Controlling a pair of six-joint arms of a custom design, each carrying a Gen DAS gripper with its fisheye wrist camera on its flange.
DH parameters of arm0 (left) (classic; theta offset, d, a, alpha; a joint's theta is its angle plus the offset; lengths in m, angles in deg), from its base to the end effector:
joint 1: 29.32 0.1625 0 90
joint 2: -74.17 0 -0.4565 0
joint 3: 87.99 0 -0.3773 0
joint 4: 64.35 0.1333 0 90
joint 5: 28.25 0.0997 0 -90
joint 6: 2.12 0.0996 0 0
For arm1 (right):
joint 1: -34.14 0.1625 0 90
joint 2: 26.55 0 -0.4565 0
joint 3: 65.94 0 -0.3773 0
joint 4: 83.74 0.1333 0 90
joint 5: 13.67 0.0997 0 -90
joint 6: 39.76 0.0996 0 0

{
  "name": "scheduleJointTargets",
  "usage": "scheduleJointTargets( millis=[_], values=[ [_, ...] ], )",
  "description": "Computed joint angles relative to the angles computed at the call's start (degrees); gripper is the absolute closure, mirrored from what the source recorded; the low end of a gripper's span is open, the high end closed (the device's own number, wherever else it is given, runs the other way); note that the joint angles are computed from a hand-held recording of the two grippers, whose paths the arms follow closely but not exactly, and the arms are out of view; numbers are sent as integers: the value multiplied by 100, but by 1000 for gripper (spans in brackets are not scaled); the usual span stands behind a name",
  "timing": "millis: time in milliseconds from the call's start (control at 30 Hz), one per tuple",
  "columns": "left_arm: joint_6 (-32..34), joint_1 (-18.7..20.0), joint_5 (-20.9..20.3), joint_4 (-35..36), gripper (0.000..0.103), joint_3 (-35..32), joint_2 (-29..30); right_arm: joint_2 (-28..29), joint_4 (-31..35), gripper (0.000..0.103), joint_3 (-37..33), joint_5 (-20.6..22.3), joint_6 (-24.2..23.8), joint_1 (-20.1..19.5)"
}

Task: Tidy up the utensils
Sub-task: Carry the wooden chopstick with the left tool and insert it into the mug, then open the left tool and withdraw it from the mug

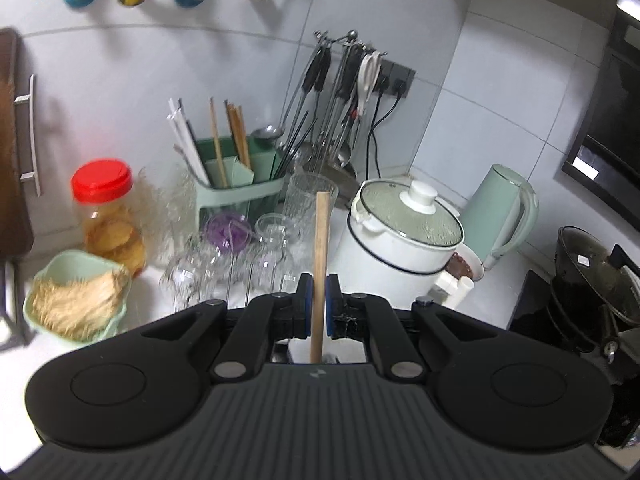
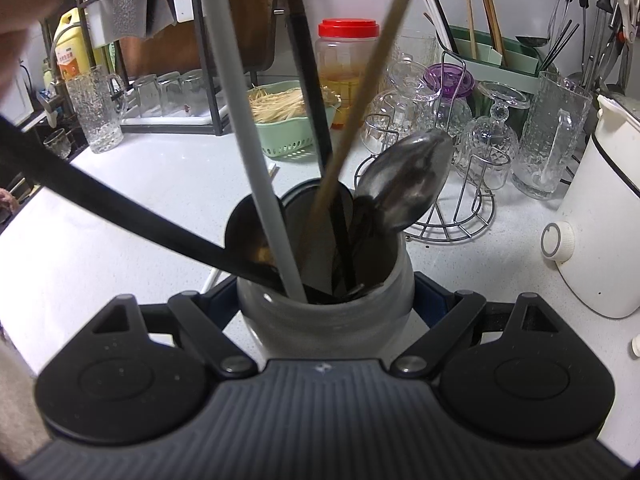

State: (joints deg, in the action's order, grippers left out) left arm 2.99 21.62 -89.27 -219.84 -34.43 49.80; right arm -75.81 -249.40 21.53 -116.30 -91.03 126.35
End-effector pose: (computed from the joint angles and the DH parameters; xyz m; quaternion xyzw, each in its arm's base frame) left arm -0.4117 -0.7955 0.1557 0.2737 0.8818 -0.3579 0.1394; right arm 0.1397 -0.7278 0.2585 0.3920 -0.8565 0.2470 0.2272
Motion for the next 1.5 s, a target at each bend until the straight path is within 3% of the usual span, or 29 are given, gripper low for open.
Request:
scheduleJointTargets(
  millis=[300, 733, 1100, 1367, 1433, 1500],
  values=[
    [-1136, -112, 107, 1069, 96, 203, -393, -20, -36, 13, 38, 16, -4, -6],
    [-2250, -214, 202, 3042, 95, -307, -370, -58, 13, 13, 62, 15, -27, -8],
    [-2498, -224, 267, 3034, 95, -89, -403, -55, 19, 13, 52, 5, -46, -5],
    [-2470, -245, 339, 2543, 95, 181, -500, -41, -20, 13, 47, -1, -15, -3],
    [-2497, -256, 365, 2438, 90, 252, -543, -41, -29, 13, 52, -8, -2, 0],
    [-2537, -279, 460, 2306, 66, 344, -596, -37, -52, 13, 58, -23, 7, 5]
  ],
)
